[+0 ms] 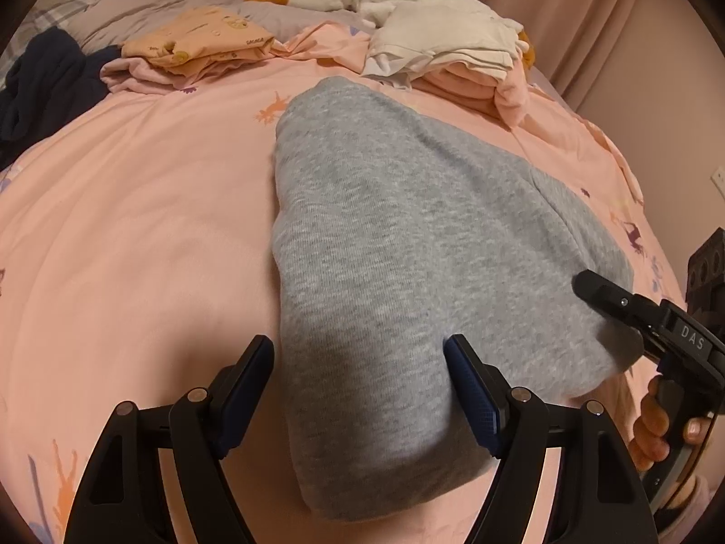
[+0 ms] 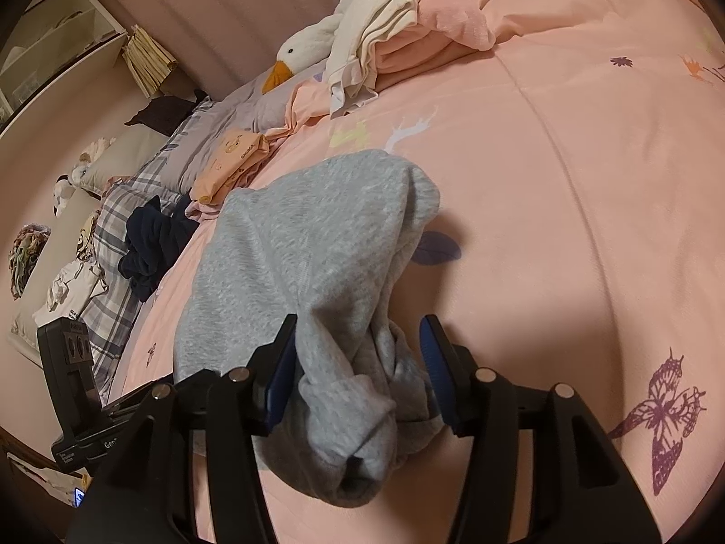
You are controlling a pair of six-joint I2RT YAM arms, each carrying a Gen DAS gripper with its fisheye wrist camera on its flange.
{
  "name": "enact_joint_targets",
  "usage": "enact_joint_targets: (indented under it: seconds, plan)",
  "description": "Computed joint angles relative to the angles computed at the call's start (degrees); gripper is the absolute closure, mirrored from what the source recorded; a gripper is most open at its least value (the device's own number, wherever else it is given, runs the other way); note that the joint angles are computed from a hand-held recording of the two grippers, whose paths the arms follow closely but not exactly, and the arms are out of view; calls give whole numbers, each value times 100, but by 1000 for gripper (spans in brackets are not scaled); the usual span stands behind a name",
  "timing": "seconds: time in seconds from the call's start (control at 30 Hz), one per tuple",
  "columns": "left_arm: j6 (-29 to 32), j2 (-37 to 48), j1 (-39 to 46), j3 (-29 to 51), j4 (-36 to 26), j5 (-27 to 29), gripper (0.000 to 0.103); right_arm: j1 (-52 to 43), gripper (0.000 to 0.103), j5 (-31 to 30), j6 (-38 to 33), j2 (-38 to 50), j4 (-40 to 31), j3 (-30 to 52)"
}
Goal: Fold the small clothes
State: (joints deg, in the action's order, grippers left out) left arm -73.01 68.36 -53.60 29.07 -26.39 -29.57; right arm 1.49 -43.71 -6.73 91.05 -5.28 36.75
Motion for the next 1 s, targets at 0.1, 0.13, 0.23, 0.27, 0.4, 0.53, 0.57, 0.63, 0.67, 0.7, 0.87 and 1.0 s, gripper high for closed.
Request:
enact_joint_targets:
  seconds: [0.1, 0.13, 0.23, 0.27, 0.4, 0.53, 0.57, 0.63, 0.67, 0.7, 0.87, 1.0]
  plan:
    - [-29, 5, -26, -2, -7, -9, 26, -26, 48, -3, -1, 2, -21, 9]
    - [-27, 7, -23, -1, -4, -8, 26, -32, 47, 0, -3, -8, -26, 5]
    - [-111, 4, -96, -18, -35, -36, 25, -70, 47, -8, -29, -33, -57, -3]
    - [-161, 7, -145, -19, -66, -56, 25, -80, 47, -11, -28, -43, -65, -8]
    - [-315, 32, -310, 4, -200, -125, 25, -119, 47, -30, -29, -71, -88, -25]
    - [-387, 21, -354, 4, -232, -115, 25, -126, 47, -35, 0, -71, -105, -19]
    - [-435, 13, -392, -5, -256, -124, 25, -135, 47, -40, 0, -80, -110, -25]
    - [-392, 36, -350, 34, -260, -102, 25, -135, 47, -24, -16, -87, -124, -24]
    - [-404, 45, -361, 44, -276, -102, 25, -140, 47, -21, -21, -95, -134, -21]
    - [-430, 52, -380, 53, -294, -104, 25, -155, 47, -26, -34, -104, -151, -25]
    - [-509, 74, -483, 84, -393, -129, 25, -224, 46, -50, -86, -109, -206, -19]
    - [-580, 96, -553, 101, -444, -145, 25, -245, 46, -46, -105, -81, -213, -4]
